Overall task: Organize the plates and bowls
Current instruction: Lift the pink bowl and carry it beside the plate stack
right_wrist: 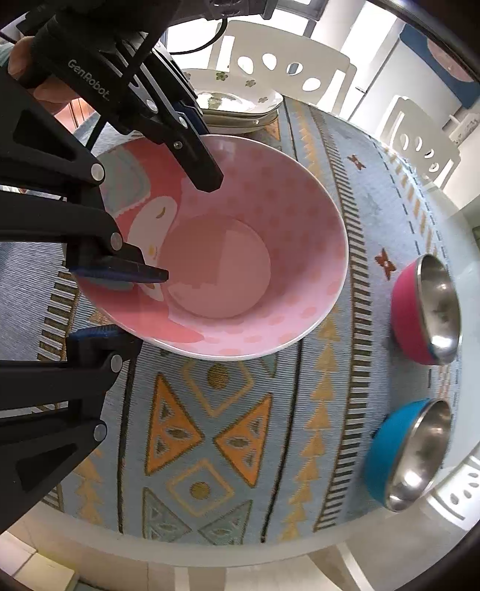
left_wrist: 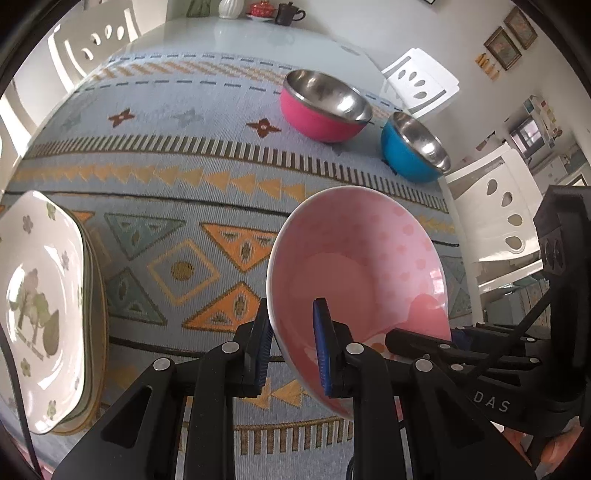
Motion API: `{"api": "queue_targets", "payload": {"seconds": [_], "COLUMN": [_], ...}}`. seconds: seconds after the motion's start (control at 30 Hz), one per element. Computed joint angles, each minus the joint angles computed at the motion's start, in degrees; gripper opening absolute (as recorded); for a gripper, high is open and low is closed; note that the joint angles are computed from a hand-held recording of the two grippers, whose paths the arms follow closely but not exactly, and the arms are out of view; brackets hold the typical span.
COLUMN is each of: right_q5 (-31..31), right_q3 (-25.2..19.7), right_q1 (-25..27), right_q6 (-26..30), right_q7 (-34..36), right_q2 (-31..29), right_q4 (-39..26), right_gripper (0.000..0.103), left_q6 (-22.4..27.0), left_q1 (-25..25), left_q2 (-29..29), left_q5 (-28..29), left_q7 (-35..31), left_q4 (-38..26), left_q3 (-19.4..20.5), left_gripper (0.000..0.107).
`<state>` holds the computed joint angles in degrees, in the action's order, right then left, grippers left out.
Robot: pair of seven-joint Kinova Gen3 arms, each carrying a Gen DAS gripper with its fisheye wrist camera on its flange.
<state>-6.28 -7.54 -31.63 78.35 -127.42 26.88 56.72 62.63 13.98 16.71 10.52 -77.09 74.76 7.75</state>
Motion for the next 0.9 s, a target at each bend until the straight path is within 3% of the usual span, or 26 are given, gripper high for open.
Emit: {"api": "queue_targets", "payload": {"seconds": [0.13, 0.9], "right_q5": [-0.5, -2.5], "right_q3": [-0.2, -0.5], "right_q1": [-0.1, 4.3], "right_q6": [0.9, -6.7], "right_q7": [0.4, 1.6], "right_q2": [1.0, -6.5], "right_q4": [-0.9, 6.6], "right_gripper": [0.020, 0.021], "left_q6": [0.9, -0.6], "left_q1": [0.7, -0.4], "left_q2": [0.6, -3.5], "left_q5": [-1.3, -2.5], "left_q7": [1.1, 2.3], "left_q4": [0.1, 2.1], "left_q3": [-0.3, -0.6], "left_gripper": [0.017, 0.020]}}
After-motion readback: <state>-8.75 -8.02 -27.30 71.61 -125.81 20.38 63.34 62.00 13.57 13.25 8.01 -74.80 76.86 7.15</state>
